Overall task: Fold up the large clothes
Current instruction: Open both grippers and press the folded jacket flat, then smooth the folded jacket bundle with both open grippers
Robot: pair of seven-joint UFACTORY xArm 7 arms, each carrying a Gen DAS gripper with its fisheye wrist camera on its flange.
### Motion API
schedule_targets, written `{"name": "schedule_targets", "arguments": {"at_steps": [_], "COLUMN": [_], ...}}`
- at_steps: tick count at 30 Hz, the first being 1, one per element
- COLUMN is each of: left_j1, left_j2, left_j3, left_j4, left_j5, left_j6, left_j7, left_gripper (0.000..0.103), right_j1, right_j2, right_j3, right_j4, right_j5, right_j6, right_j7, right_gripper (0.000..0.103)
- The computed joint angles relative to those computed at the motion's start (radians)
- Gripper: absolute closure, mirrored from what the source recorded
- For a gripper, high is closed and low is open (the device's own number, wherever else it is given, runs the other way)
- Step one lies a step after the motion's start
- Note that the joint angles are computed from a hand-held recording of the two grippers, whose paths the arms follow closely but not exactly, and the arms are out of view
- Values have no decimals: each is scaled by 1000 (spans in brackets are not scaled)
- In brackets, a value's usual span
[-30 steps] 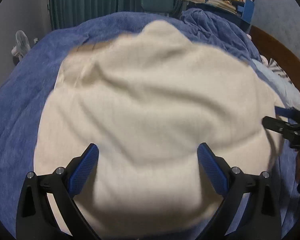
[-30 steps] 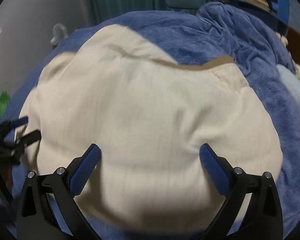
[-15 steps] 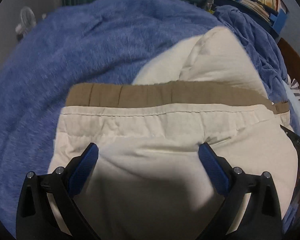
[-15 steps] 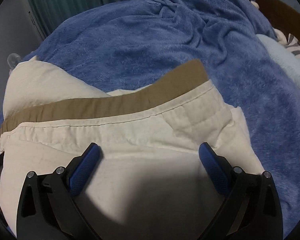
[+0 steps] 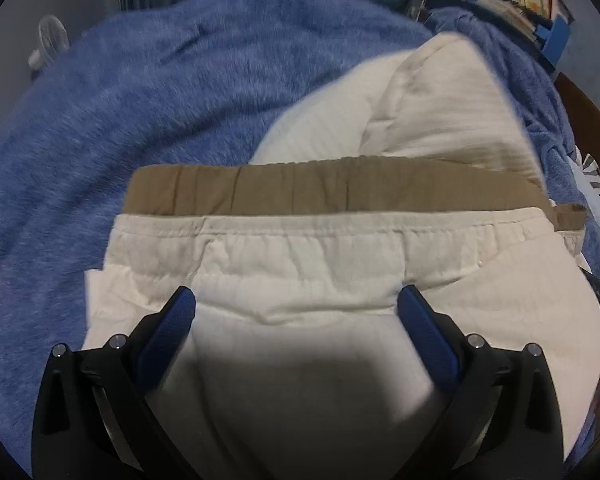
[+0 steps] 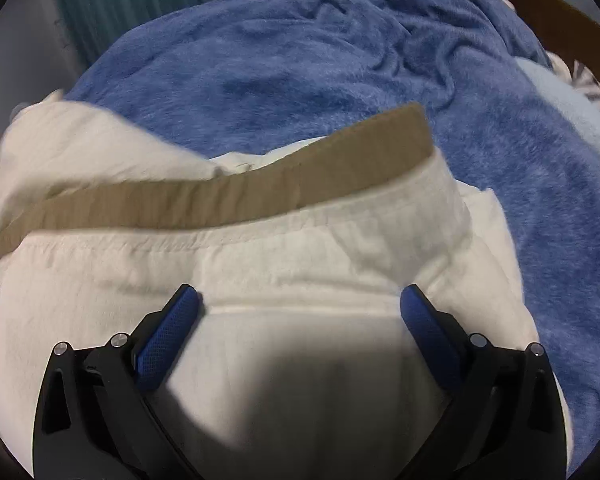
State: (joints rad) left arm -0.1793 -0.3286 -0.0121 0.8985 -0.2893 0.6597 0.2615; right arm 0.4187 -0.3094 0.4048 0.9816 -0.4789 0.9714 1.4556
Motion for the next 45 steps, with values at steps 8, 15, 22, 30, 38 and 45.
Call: {"name": "schedule_targets", "arguments": {"at_steps": [8,15,22,30,38,45], "left_j1": [3,20,-25,-27,-7,-172], "left_j2": [-483,-647,-650,-618,-677,-867], "left_j3": [82,4,62,66,64,111], "left_j4": [-291,-443,-488,-492,-514,-470], "left_j5": [-55,80,93,80,97,-19], "left_j6": [122,123,116,86,100,157], "left_j7": [97,56,84,104,97,124], "left_gripper": [6,6,6,6,6,6], "right_j1": [59,57,101,117,111,156], "right_j2": [-256,-215,-198,-179,-128,-124], "right_j3": [185,251,209,203,273,263], "right_j4": [-30,-38,-130,-114,18,74], "right_j5": [18,78,87,84,-33,-8], "right_j6": [161,190,98,121,208,248], "right_j7": [-6,41,52,62,111,90], "right_gripper": [8,8,7,7,9,10]}}
